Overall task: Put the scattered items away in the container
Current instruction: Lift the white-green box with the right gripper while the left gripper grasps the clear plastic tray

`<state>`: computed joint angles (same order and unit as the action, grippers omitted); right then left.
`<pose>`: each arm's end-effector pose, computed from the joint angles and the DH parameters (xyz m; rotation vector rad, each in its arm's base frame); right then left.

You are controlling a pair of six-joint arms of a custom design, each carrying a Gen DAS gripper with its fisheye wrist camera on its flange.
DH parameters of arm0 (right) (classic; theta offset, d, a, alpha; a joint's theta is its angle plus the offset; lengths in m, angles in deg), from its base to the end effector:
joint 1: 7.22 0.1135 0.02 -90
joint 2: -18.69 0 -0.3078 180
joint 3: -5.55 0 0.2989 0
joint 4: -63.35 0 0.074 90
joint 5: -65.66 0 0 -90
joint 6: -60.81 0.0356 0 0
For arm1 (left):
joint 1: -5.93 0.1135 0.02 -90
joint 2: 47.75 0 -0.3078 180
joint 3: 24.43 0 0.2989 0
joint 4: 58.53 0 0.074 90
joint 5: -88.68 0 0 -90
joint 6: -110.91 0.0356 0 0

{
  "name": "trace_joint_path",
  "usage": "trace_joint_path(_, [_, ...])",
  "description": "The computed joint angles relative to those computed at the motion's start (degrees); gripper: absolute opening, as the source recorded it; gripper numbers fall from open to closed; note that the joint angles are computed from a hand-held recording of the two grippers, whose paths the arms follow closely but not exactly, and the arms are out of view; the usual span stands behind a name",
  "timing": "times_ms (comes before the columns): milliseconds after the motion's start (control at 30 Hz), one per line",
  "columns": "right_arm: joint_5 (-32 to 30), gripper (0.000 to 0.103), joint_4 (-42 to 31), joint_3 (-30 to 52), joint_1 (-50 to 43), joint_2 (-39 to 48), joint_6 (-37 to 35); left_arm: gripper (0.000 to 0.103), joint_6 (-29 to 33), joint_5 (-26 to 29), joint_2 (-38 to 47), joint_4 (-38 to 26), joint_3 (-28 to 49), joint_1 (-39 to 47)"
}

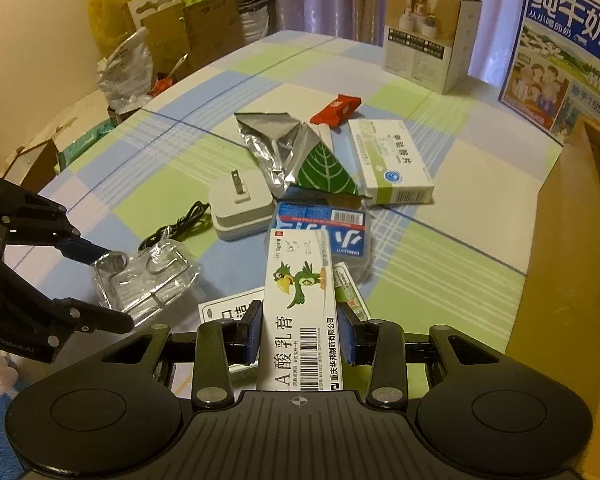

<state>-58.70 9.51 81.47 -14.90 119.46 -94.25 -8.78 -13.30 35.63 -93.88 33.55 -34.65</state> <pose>0.3684 -0.0294 0.1889 -1.3121 2.2326 0.4924 0.2385 -0.1945 0.1961 0.1760 2.5970 -0.1675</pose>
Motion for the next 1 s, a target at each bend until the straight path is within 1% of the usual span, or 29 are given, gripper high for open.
trace_joint_path(200, [-2.11,0.035,-1.45,-0.16,-0.59,-2.09,-0.22,0.047,-0.68,-1.32,-1.93,-1.72,0.90,-1.11])
trace_joint_path(333, [-3.82,0.035,-2.12,0.52,-1.64,-3.61,0.92,0.047,-0.45,-2.65,-2.39,-3.91,3.13,-1.71])
trace_joint_path(467, [-5.97,0.035,-3.98,3.01,-3.89,-4.86,1.99,0.047,0.21,-3.42,-1.80,-5.62,6.71,-2.31])
trace_joint_path(667, [-8.14,0.035,-4.98,9.05,-9.22,-5.30,5.48,0.047,2.93,-3.83,3.62,-6.45,15.98,-3.97])
trace_joint_path(800, [-7.82,0.035,-6.05,15.56,-13.23,-2.29,7.75,0.047,5.19,-2.61,9.09,-5.95,23.67,-5.16])
trace_joint_path(1000, [-6.42,0.035,-6.28,25.26,-18.55,5.09,9.77,0.047,8.22,0.03,19.00,-6.04,37.01,-6.27])
